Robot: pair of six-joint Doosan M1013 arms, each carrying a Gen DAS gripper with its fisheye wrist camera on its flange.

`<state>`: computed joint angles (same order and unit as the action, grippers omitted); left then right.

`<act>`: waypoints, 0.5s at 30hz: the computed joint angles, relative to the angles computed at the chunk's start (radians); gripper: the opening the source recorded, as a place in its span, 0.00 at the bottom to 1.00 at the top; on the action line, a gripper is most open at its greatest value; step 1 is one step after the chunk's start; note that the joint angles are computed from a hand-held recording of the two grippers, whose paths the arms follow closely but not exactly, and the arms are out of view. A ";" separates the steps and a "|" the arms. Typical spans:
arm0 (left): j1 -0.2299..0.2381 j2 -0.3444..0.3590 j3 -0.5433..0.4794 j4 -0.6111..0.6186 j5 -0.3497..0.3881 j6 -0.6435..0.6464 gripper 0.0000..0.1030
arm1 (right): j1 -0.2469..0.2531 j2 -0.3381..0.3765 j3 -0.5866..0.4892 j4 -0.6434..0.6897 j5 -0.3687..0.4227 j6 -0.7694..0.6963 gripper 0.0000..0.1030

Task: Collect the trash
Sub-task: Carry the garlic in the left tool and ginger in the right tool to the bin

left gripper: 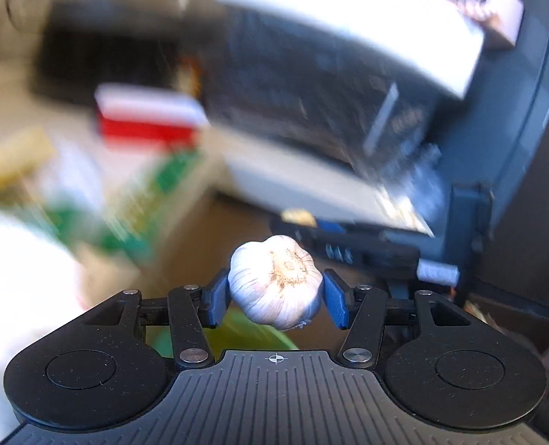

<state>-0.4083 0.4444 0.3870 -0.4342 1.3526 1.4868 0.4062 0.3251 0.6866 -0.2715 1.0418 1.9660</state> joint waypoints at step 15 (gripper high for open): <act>-0.072 0.199 0.203 0.008 0.263 -0.288 0.56 | -0.116 -0.104 0.359 0.166 0.091 0.109 0.34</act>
